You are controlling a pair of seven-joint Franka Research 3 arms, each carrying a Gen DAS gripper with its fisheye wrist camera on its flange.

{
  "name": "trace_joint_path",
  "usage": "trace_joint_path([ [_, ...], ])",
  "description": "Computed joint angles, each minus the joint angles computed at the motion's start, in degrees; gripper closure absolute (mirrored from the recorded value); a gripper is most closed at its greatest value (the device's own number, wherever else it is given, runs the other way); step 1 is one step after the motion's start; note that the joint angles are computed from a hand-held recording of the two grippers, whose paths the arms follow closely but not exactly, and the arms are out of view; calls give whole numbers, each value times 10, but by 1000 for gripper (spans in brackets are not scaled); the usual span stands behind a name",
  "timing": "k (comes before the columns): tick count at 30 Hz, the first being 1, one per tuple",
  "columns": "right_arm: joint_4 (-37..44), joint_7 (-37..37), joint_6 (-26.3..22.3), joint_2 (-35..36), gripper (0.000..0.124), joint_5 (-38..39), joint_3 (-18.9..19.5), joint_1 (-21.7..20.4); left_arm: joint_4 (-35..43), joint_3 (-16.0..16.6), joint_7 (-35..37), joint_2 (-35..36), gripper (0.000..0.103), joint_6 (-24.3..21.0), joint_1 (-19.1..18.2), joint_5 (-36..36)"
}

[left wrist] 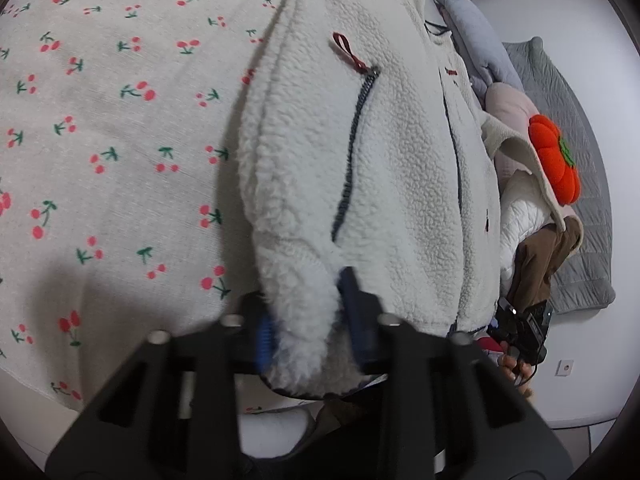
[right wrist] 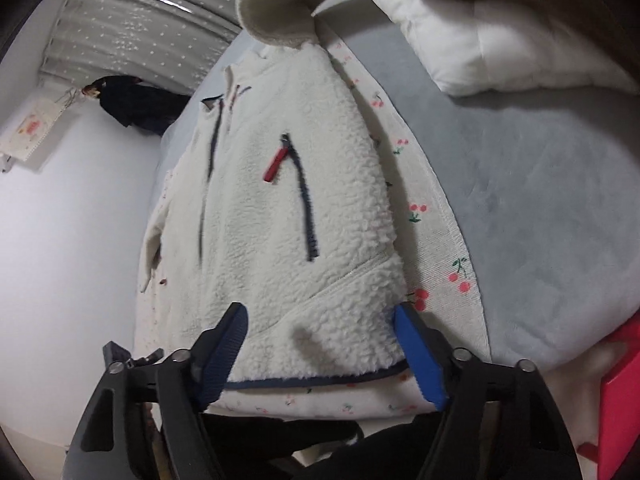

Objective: Fold large clothes

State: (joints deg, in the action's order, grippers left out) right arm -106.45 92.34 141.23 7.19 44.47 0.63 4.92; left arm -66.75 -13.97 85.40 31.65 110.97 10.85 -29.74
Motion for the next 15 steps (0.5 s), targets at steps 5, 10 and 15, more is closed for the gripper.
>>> trace_joint_path([
  [5, -3, 15, 27, -4, 105, 19, 6, 3, -72, 10, 24, -78, 87, 71, 3, 4],
  [10, -49, 58, 82, -84, 116, -73, 2, 24, -99, 33, 66, -127, 89, 53, -11, 55],
  [15, -16, 211, -2, -62, 118, -322, -1, 24, -60, 54, 47, -82, 91, -27, -51, 185],
])
